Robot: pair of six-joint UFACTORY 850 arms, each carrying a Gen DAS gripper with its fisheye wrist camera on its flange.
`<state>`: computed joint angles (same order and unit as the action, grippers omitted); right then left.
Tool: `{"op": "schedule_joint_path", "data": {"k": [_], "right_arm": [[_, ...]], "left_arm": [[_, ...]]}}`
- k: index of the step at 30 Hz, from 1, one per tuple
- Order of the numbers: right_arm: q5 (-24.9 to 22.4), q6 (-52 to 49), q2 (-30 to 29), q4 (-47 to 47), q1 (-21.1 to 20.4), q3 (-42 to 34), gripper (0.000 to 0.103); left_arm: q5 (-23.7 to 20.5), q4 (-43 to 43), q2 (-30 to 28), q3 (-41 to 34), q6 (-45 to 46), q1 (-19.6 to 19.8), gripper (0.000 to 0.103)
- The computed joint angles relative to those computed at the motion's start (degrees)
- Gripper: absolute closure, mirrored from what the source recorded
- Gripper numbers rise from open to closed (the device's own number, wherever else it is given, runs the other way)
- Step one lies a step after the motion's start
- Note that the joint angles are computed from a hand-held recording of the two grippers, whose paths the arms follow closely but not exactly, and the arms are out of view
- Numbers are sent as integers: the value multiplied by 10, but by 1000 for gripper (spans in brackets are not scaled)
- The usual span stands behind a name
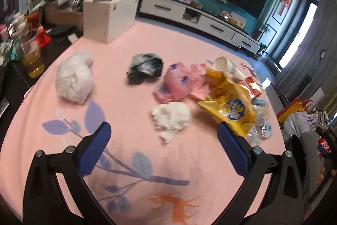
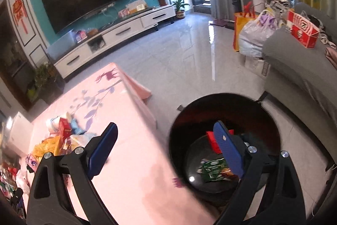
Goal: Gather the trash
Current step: 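Move both grippers back over the remaining trash on the table, then grasp the white plastic bag with the left gripper while the right grasps the clear bread bag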
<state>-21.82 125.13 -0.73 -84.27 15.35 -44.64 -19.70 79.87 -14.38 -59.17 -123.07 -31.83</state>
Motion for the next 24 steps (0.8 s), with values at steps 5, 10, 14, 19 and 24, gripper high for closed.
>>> {"op": "schedule_joint_path", "data": {"k": [5, 10, 14, 19, 24], "right_arm": [[9, -57, -52, 37, 29, -40, 13], [3, -122, -88, 73, 56, -64, 13], [18, -139, -101, 76, 66, -73, 13], [86, -145, -111, 63, 65, -81, 13], [107, -319, -153, 176, 76, -130, 13]], "left_arm": [[26, 16, 15, 28, -70, 30, 3], [44, -5, 13, 30, -49, 40, 3], [43, -15, 12, 29, -38, 39, 3], [12, -49, 15, 21, 12, 44, 3], [-10, -74, -1, -3, 50, 77, 3]]}}
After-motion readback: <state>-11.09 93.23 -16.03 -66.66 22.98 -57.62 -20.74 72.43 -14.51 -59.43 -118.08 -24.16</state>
